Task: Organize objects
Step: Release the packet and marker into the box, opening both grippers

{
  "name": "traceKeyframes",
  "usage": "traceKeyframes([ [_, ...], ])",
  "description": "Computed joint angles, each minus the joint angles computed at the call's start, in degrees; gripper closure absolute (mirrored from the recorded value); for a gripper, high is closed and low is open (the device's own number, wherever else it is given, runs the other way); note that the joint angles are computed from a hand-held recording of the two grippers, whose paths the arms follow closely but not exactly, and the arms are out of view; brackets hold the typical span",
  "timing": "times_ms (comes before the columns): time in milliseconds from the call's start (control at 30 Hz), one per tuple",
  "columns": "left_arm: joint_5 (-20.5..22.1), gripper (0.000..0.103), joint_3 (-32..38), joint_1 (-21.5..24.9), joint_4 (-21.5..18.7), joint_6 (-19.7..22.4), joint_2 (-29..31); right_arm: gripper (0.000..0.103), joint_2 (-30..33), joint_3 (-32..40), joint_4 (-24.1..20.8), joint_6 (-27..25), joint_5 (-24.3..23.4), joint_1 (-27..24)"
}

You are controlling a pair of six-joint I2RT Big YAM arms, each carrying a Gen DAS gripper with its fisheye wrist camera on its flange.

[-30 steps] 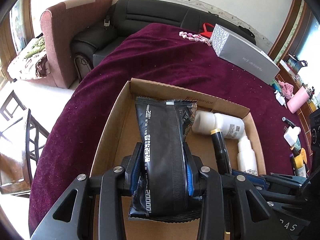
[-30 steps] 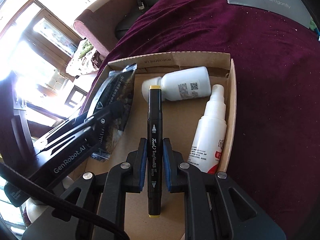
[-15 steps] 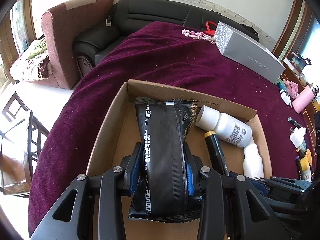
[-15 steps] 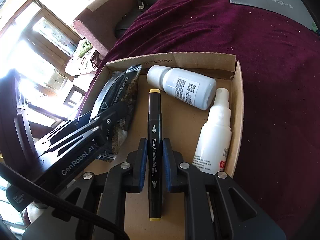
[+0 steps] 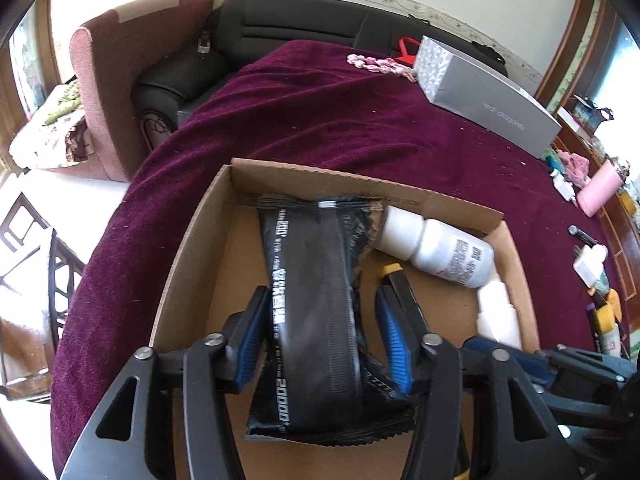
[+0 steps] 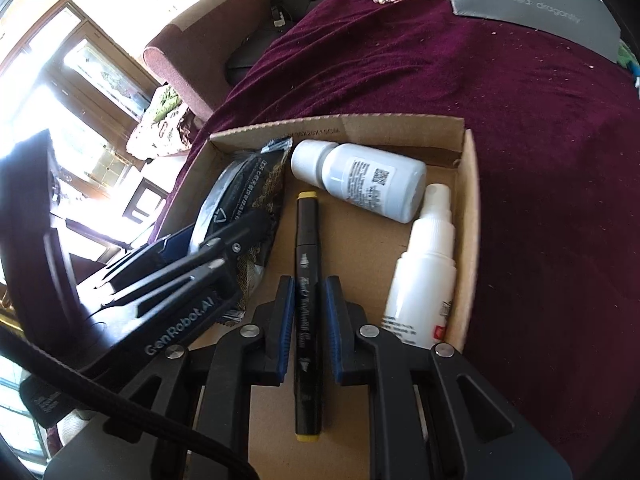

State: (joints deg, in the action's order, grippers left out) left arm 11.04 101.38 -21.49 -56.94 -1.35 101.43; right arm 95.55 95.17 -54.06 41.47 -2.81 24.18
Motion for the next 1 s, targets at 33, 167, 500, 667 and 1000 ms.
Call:
traceKeyframes([
  [33, 1.1, 0.049, 0.1, 0.2, -0.3, -0.5, 0.0, 0.085, -0.7, -0.5, 0.3, 0.2, 0.6, 0.1],
  [167, 1.8, 0.047, -0.3, 0.5, 0.2, -1.7, -1.3, 0.078, -3.3, -2.4, 1.6, 1.1, 1.4, 0.0],
  [500, 2.1, 0.047, -4.0, -0.1, 1.8, -1.1, -7.8, 0.054, -10.2, -7.8, 6.6, 2.8, 3.1, 1.1],
  [667, -1.0, 0.047, -9.9, -2.5, 7.4, -0.3, -14.8, 0.054, -14.5, -11.9, 8.2, 4.4, 4.9, 1.7],
  [1000, -9.6, 0.044, -15.1, -10.5, 11.9, 2.8, -22.4, 0.049, -25.2, -22.7, 10.8, 9.7, 7.9, 0.6],
])
